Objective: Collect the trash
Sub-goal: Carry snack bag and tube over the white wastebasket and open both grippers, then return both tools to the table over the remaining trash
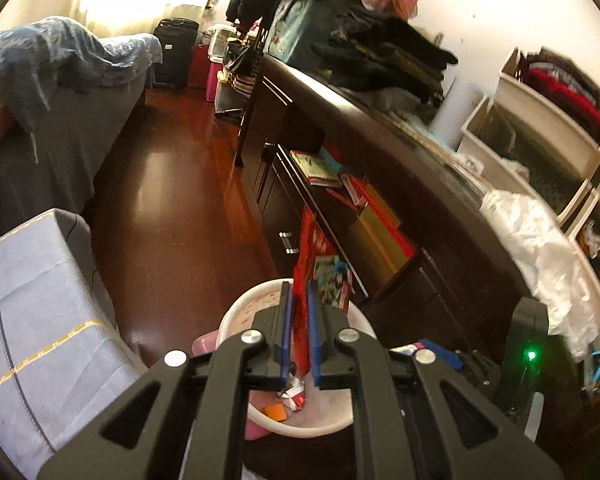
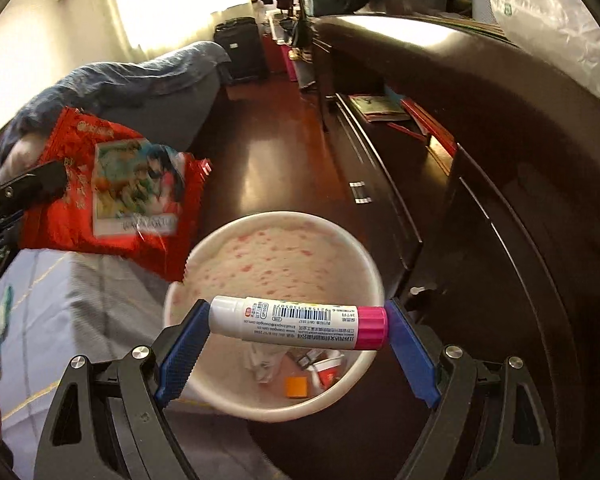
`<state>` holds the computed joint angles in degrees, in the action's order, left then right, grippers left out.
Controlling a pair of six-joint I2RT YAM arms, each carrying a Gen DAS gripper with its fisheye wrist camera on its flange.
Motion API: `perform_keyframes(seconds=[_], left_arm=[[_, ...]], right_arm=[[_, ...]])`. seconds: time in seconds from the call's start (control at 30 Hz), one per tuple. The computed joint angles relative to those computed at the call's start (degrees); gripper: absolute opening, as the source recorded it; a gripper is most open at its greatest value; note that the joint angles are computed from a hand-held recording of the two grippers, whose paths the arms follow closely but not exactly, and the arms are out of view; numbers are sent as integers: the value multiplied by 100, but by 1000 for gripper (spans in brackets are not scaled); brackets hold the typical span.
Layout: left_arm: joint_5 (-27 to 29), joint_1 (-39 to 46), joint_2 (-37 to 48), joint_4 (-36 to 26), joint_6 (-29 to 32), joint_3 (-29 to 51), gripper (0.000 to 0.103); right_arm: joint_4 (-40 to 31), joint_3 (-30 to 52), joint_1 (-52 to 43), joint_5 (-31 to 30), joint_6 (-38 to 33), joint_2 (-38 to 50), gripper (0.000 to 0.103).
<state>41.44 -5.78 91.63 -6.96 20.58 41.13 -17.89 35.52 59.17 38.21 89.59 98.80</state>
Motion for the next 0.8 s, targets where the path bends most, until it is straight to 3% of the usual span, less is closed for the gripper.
perform_keyframes(seconds=[0.03,0.1,0.3,0.57,0.8], left_arm=[[-35,-68,38,83,-49,-12,19],[-85,-178,106,250,-182,-16,38],[47,-3,-21,316,-275,-61,58],[325,652,-359,-167,23,-41,60],[332,1759,-948,-670,605,-168,74]], right_arm=[[41,-7,-55,-18,-42,60,87],[129,-35,-138,-71,-91,159,87],[167,50,-123,-56,-120,307,87],[-272,448,-1,81,-238,241,90],[-1006,1363,544,185,-243,364,93]])
